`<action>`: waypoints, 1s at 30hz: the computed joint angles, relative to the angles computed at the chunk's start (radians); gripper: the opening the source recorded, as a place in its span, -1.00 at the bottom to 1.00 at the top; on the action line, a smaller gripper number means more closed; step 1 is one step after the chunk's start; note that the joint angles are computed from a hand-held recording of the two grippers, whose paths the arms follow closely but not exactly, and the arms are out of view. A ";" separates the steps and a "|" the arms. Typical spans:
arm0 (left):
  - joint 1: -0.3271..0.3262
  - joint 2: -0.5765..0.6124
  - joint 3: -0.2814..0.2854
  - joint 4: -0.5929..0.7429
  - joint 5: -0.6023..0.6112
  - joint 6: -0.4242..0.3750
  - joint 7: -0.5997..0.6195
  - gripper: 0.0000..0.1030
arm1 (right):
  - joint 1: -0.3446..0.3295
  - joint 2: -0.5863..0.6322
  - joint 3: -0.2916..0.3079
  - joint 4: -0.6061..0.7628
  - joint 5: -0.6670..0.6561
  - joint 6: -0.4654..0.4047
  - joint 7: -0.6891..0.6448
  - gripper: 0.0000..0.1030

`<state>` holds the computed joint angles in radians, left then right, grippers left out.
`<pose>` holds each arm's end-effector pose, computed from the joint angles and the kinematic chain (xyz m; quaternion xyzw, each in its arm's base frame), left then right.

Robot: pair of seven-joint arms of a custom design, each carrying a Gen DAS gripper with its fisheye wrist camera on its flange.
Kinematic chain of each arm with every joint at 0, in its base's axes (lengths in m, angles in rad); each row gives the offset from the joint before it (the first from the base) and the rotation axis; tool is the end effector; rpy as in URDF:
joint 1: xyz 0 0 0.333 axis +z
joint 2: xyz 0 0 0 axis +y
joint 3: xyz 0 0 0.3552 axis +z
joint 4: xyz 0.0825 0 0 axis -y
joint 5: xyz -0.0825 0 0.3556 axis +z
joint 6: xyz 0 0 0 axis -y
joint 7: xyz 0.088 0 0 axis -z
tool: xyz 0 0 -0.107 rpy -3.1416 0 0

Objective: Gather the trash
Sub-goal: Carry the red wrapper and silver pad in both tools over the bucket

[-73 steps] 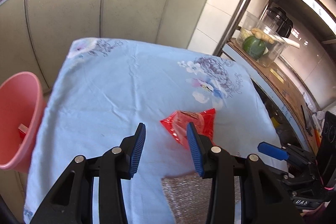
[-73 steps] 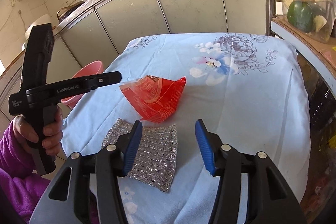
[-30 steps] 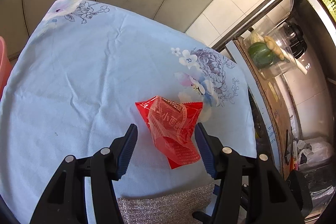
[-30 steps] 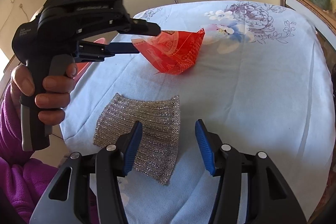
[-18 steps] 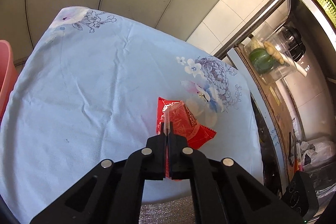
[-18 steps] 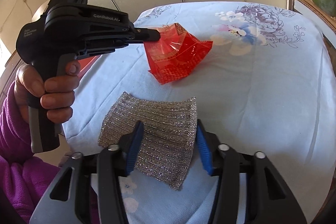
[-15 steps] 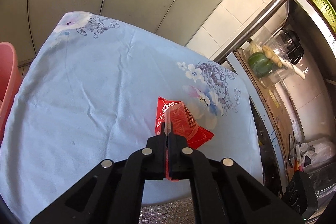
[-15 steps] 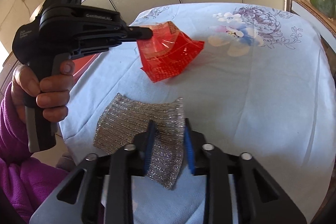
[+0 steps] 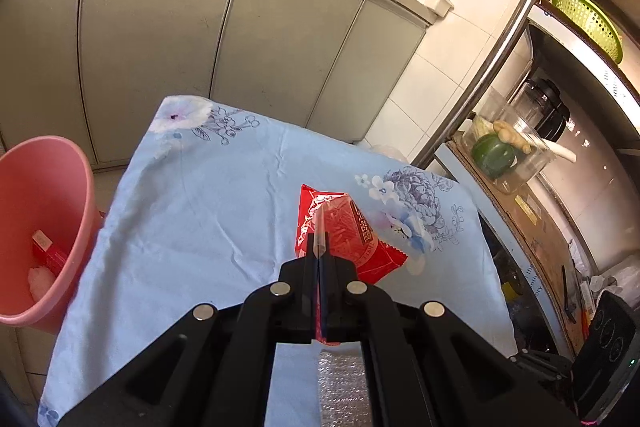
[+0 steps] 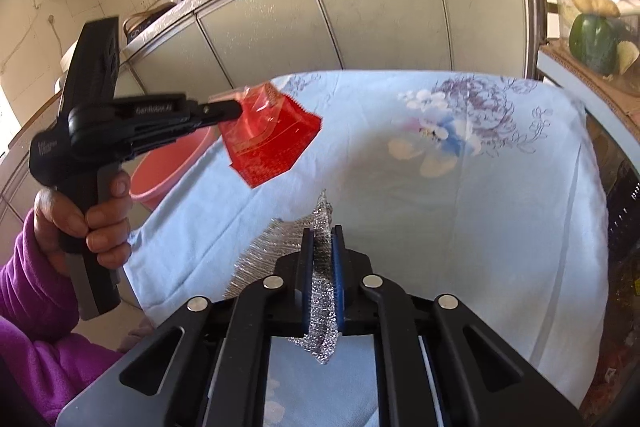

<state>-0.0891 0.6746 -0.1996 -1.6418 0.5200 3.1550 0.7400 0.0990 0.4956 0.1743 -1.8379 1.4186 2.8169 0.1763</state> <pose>0.7019 -0.2167 0.3758 -0.6804 0.6045 -0.3874 0.1470 0.6458 0.1160 0.3363 -0.7417 0.5277 -0.0763 0.4069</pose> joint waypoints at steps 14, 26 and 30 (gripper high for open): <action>-0.200 -0.094 0.325 -0.119 0.070 0.136 -0.167 -1.00 | 0.013 -0.005 -0.010 0.079 0.155 0.072 -0.096 -0.85; -0.347 -0.139 0.558 -0.227 -0.036 0.233 -0.164 -1.00 | 0.049 0.033 0.019 0.196 0.094 0.099 -0.069 -0.85; -0.376 -0.157 0.611 -0.274 -0.106 0.258 -0.121 -1.00 | 0.060 0.063 0.037 0.249 0.019 0.087 -0.008 -0.85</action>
<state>-0.4654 0.5171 0.4113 -1.9155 0.4139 3.4131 0.6194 0.1589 0.5590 0.2116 -1.5885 1.4374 2.9041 0.1686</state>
